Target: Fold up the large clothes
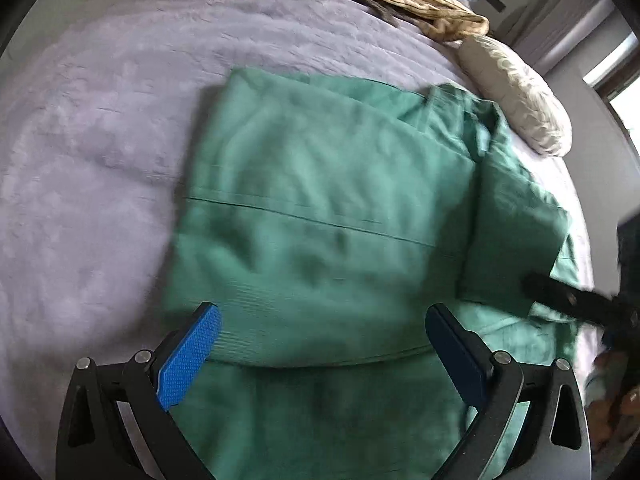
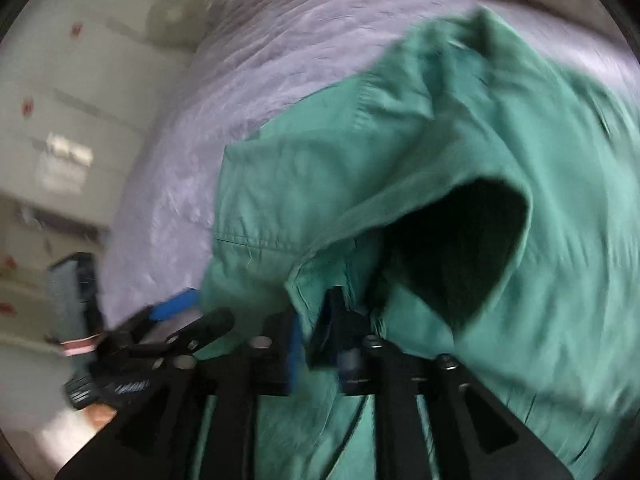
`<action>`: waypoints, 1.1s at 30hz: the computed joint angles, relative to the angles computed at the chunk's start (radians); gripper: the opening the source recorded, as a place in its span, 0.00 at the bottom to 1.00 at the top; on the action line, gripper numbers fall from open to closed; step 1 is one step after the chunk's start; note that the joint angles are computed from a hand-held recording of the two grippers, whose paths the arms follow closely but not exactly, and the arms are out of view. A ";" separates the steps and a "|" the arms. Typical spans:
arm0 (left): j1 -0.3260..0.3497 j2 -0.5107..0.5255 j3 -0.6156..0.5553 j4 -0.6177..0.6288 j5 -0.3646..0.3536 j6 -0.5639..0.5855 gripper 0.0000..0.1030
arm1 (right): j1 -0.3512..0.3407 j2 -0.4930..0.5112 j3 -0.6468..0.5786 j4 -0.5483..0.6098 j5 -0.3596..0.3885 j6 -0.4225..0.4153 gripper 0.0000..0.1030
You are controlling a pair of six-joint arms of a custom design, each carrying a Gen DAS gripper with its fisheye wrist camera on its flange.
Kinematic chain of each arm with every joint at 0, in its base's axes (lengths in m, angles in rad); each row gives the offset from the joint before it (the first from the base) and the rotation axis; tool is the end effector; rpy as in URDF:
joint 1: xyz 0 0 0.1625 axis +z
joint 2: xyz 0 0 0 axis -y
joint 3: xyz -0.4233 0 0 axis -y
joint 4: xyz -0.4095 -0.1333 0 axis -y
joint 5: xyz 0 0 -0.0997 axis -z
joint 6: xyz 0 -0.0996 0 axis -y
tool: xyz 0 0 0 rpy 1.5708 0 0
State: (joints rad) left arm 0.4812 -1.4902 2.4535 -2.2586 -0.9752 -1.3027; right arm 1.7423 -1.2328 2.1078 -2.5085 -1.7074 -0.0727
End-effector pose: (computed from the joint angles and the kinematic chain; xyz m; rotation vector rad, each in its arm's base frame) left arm -0.2150 -0.3257 0.1417 -0.1670 2.6042 -0.6125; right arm 0.2048 -0.4806 0.1553 0.3598 -2.9849 0.1043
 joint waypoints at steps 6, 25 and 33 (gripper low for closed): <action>0.007 0.189 -0.072 -0.195 -0.032 0.212 1.00 | -0.181 -0.297 0.164 -0.011 0.024 0.083 0.56; 0.091 0.244 -0.175 0.034 0.161 -0.068 0.99 | -0.462 -0.557 0.283 -0.088 0.203 0.140 0.61; 0.054 0.167 -0.138 -0.011 0.130 0.001 1.00 | -0.538 -0.553 0.281 -0.153 0.297 0.211 0.62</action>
